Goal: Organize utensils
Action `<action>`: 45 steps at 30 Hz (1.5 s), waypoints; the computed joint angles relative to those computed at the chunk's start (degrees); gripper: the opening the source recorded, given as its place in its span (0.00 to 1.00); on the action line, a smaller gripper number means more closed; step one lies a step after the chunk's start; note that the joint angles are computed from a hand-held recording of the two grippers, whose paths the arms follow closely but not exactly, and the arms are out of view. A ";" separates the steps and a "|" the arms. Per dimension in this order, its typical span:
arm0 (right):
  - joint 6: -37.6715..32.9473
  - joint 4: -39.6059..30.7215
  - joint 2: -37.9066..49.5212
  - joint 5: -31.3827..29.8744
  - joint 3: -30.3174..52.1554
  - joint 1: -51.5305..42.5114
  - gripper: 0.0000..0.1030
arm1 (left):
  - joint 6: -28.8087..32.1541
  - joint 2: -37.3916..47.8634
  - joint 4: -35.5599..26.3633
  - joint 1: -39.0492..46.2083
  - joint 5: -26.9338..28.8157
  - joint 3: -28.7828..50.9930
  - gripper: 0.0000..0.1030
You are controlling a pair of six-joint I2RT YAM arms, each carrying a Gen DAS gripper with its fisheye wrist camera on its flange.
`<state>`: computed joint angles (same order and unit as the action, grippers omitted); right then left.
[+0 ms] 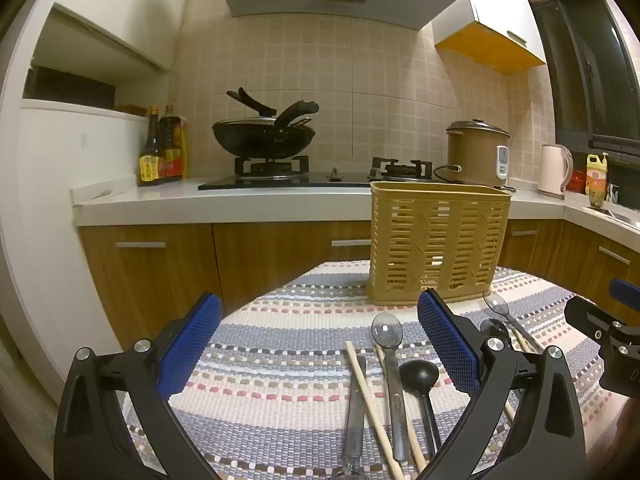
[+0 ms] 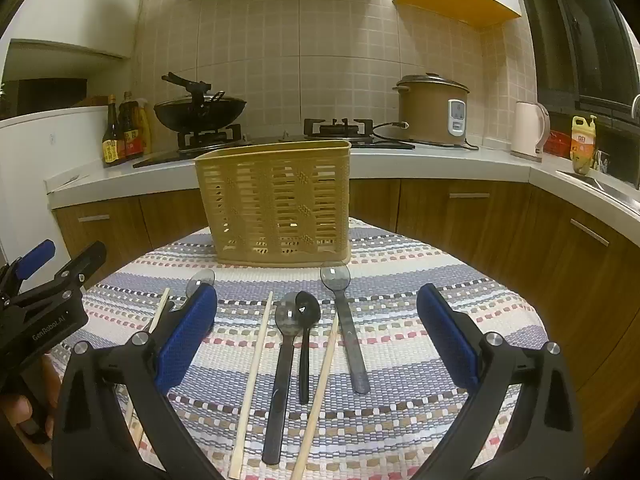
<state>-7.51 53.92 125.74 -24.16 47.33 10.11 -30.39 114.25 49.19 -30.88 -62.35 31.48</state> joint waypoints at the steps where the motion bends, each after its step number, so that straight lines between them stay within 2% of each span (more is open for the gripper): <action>1: -0.07 0.04 0.03 0.06 -0.06 0.03 0.93 | -0.15 0.08 -0.14 -0.06 -0.03 0.10 0.93; 36: 1.79 1.43 0.33 0.79 -0.20 -0.20 0.93 | 0.26 -0.61 0.85 0.64 1.42 -0.74 0.93; 39: 4.65 -2.58 0.89 -0.69 2.40 -1.17 0.93 | -2.07 -2.64 0.61 2.66 6.84 -2.55 0.93; 41: 5.74 -7.41 0.90 -0.75 4.88 -1.63 0.93 | -4.68 -4.78 0.23 5.54 13.30 -4.49 0.92; 44: 1.80 -17.65 0.34 2.18 9.03 -1.17 0.93 | -5.89 -8.57 -4.25 12.09 26.32 -5.40 0.90; 45: 0.10 -21.62 0.35 3.21 11.07 -0.94 0.92 | -4.93 -10.11 -8.20 15.00 32.05 -4.42 0.90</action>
